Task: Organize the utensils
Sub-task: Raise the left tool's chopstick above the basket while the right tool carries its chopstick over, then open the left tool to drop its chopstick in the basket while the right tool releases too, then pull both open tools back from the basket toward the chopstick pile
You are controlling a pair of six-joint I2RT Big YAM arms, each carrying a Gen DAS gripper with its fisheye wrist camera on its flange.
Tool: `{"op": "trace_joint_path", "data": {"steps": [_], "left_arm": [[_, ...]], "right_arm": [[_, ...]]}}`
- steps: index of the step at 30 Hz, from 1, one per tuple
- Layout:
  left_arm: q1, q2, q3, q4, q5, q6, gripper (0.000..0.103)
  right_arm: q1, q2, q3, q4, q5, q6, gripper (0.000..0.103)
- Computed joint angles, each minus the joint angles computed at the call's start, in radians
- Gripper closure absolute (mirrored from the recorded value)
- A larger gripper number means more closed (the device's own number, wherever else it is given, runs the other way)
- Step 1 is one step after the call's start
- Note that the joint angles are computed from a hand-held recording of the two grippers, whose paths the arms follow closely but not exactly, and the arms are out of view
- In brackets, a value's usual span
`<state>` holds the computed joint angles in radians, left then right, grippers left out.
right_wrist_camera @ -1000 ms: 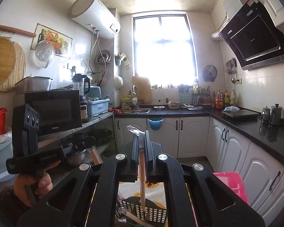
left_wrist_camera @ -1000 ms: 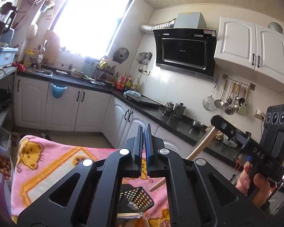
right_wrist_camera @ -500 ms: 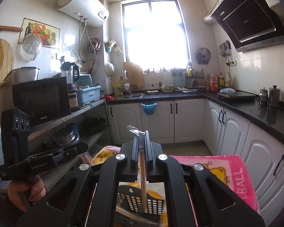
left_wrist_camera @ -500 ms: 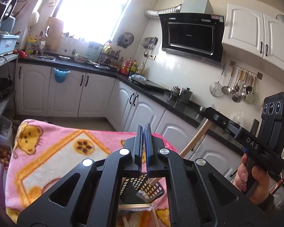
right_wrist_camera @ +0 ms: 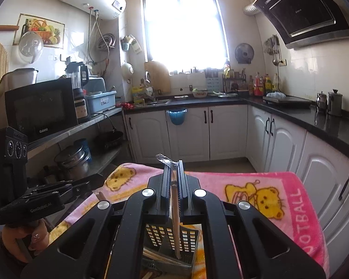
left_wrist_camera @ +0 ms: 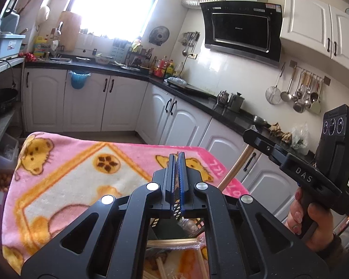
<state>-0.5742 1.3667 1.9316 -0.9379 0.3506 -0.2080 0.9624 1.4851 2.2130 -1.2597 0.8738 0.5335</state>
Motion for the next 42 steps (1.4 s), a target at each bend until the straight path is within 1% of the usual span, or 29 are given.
{"op": "trace_joint_path", "data": {"steps": [10, 16, 19, 21, 23, 25, 27, 29, 31, 32, 34, 36, 37, 39, 40, 42], "left_arm": [[-0.012, -0.008, -0.045, -0.006, -0.032, 0.016, 0.102], [-0.018, -0.013, -0.06, -0.001, -0.054, 0.021, 0.102], [-0.02, -0.017, -0.068, 0.003, -0.058, 0.022, 0.102], [-0.021, -0.02, -0.071, 0.005, -0.064, 0.026, 0.102], [-0.02, -0.025, -0.08, 0.009, -0.069, 0.025, 0.1], [-0.016, -0.032, -0.089, 0.012, -0.074, 0.018, 0.09], [-0.012, -0.042, -0.101, 0.02, -0.073, 0.01, 0.082], [-0.008, -0.052, -0.11, 0.027, -0.076, 0.004, 0.077], [-0.004, -0.064, -0.119, 0.031, -0.082, -0.003, 0.067], [-0.002, -0.069, -0.122, 0.033, -0.085, -0.005, 0.065], [0.002, -0.084, -0.133, 0.04, -0.096, -0.007, 0.059], [0.006, -0.094, -0.139, 0.043, -0.105, -0.007, 0.051], [0.008, -0.101, -0.142, 0.043, -0.11, -0.009, 0.045], [0.011, -0.111, -0.147, 0.042, -0.109, -0.013, 0.038], [0.012, -0.117, -0.15, 0.042, -0.111, -0.014, 0.033], [0.014, -0.127, -0.159, 0.042, -0.115, -0.012, 0.026]], "right_arm": [[-0.011, -0.032, -0.096, 0.02, -0.028, 0.052, 0.097], [-0.012, -0.04, -0.115, -0.002, -0.031, 0.084, 0.095], [-0.009, -0.045, -0.125, -0.024, -0.023, 0.101, 0.09], [-0.005, -0.052, -0.134, -0.034, -0.015, 0.119, 0.08], [-0.004, -0.059, -0.144, -0.04, -0.012, 0.133, 0.078], [-0.002, -0.065, -0.152, -0.051, -0.009, 0.148, 0.074], [0.001, -0.069, -0.155, -0.063, -0.002, 0.162, 0.068], [0.008, -0.073, -0.159, -0.067, 0.006, 0.172, 0.065], [0.015, -0.073, -0.156, -0.086, 0.021, 0.181, 0.06], [0.02, -0.07, -0.15, -0.099, 0.03, 0.185, 0.056], [0.026, -0.07, -0.149, -0.11, 0.042, 0.186, 0.053], [0.036, -0.067, -0.141, -0.133, 0.058, 0.197, 0.046], [0.04, -0.068, -0.14, -0.137, 0.063, 0.2, 0.046], [0.049, -0.069, -0.14, -0.144, 0.072, 0.206, 0.043], [0.051, -0.07, -0.141, -0.146, 0.075, 0.207, 0.042], [0.061, -0.071, -0.14, -0.152, 0.087, 0.211, 0.037]]}}
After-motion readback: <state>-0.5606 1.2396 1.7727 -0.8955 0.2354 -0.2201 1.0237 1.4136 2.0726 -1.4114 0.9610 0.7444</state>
